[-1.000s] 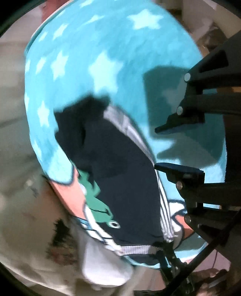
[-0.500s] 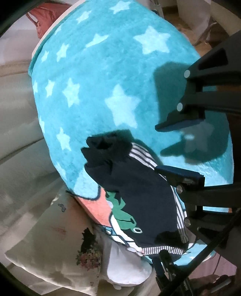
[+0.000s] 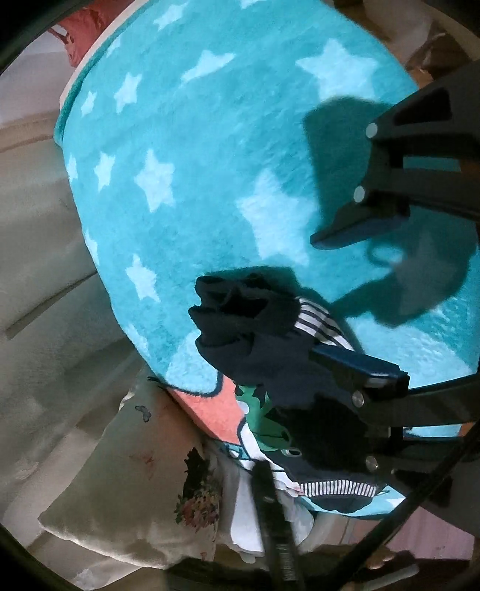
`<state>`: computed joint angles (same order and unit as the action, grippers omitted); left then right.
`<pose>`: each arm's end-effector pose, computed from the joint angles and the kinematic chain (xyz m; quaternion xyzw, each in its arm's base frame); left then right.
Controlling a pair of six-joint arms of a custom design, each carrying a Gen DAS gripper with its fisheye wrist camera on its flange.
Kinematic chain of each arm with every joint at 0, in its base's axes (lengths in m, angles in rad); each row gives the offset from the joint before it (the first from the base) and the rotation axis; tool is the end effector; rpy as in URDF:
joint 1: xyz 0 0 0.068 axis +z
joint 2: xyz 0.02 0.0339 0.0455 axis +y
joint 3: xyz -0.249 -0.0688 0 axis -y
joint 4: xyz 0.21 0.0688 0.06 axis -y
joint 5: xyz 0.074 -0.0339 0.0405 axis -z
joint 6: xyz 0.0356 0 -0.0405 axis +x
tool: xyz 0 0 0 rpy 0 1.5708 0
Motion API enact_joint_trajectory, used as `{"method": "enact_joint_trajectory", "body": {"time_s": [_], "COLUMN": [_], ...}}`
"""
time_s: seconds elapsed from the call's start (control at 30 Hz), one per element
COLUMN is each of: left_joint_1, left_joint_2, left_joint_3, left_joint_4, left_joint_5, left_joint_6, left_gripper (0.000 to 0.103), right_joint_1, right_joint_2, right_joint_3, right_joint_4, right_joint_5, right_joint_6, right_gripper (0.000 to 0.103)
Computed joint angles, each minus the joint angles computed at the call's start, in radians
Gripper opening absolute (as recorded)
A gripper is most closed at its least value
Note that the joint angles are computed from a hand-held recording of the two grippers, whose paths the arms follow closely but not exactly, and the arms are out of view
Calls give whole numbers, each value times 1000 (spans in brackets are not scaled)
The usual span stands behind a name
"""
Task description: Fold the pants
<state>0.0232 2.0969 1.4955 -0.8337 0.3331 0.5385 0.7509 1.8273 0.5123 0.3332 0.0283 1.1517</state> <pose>0.3669 -0.0031 0.1528 0.2616 0.9486 -0.1404 0.1101 0.1873 0.1734 0.0752 0.1945 0.9369 0.2284 0.1795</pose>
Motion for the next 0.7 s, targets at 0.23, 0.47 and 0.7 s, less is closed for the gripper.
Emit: {"method": "enact_joint_trajectory", "body": {"time_s": [0.23, 0.47, 0.7], "left_joint_1": [-149, -220, -250], "left_joint_2": [222, 394, 437], "left_joint_3": [236, 444, 491], "left_joint_4": [-100, -184, -237], "left_joint_5": [44, 36, 55], "left_joint_6": [-46, -56, -10], "left_gripper": [65, 65, 69], "right_joint_1": [-39, -63, -65], "right_joint_2": [93, 138, 174], "right_joint_3": [-4, 10, 35], "right_joint_4": [144, 209, 226], "right_joint_5": [-38, -47, -60], "right_joint_6": [-49, -72, -83], "right_gripper": [59, 59, 59]}}
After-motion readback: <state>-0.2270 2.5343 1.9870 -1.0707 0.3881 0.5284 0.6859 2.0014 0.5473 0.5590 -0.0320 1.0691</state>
